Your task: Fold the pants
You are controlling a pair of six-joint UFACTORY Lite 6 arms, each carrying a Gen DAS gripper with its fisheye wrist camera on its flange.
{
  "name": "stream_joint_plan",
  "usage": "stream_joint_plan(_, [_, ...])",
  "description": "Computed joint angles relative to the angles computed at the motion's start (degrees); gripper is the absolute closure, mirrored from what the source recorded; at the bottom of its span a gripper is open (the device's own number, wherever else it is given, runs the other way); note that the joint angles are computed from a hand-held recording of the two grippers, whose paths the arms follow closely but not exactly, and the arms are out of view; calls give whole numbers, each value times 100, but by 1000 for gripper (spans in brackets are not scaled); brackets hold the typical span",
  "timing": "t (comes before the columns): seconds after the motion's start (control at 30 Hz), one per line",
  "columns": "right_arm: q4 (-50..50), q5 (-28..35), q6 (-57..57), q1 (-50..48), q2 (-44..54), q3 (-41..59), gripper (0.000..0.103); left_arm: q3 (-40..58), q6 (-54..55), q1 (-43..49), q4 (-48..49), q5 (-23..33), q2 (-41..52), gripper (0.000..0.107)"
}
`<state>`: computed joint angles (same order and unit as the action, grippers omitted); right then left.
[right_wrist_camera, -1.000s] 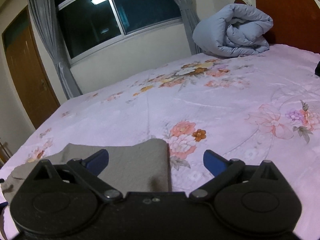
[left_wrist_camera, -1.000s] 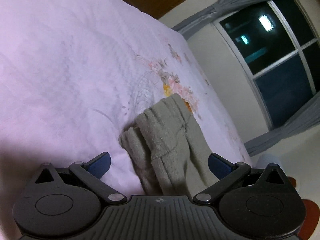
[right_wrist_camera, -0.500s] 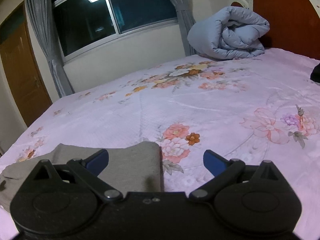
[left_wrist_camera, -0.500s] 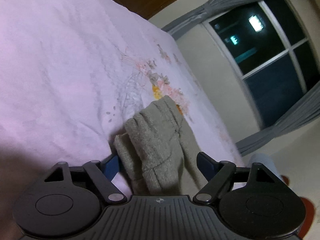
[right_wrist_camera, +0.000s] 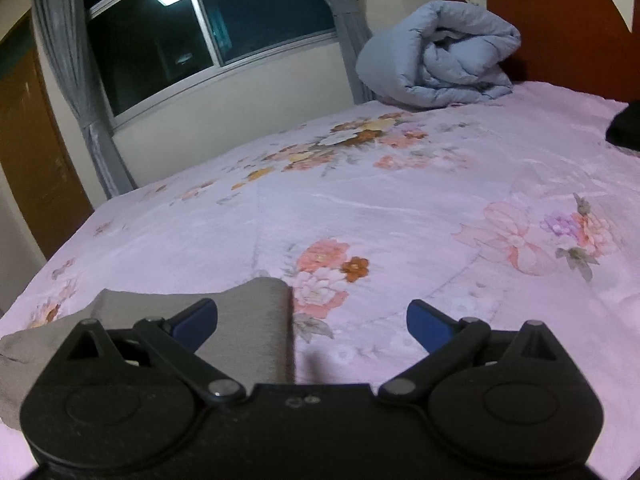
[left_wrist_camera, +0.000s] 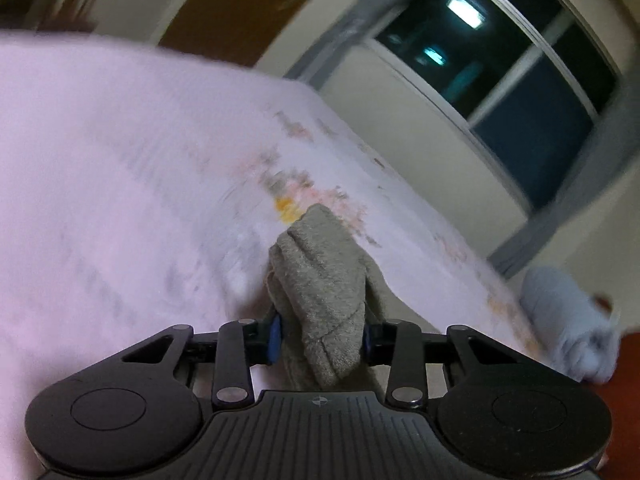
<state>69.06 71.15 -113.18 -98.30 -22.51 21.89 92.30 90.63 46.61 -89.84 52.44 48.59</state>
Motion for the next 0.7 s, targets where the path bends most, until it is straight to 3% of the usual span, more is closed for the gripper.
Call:
stream_joint_plan(0.27, [-18, 141, -50, -225, 724, 319, 7, -1557, 1726, -802, -382, 13, -2298, 71])
stream_joint_plan(0.47, [-48, 488, -52, -606, 1192, 670, 7, -2734, 2200, -2391, -321, -137, -4216, 71])
stream_joint_plan(0.63, [-131, 725, -45, -1083, 1640, 1247, 7, -3866, 2248, -4769, -229, -1610, -5324, 71])
stream_joint_plan(0.7, [-222, 831, -12, -1269, 1808, 1521, 7, -4746, 3061, -5709, -1022, -2406, -5806, 71])
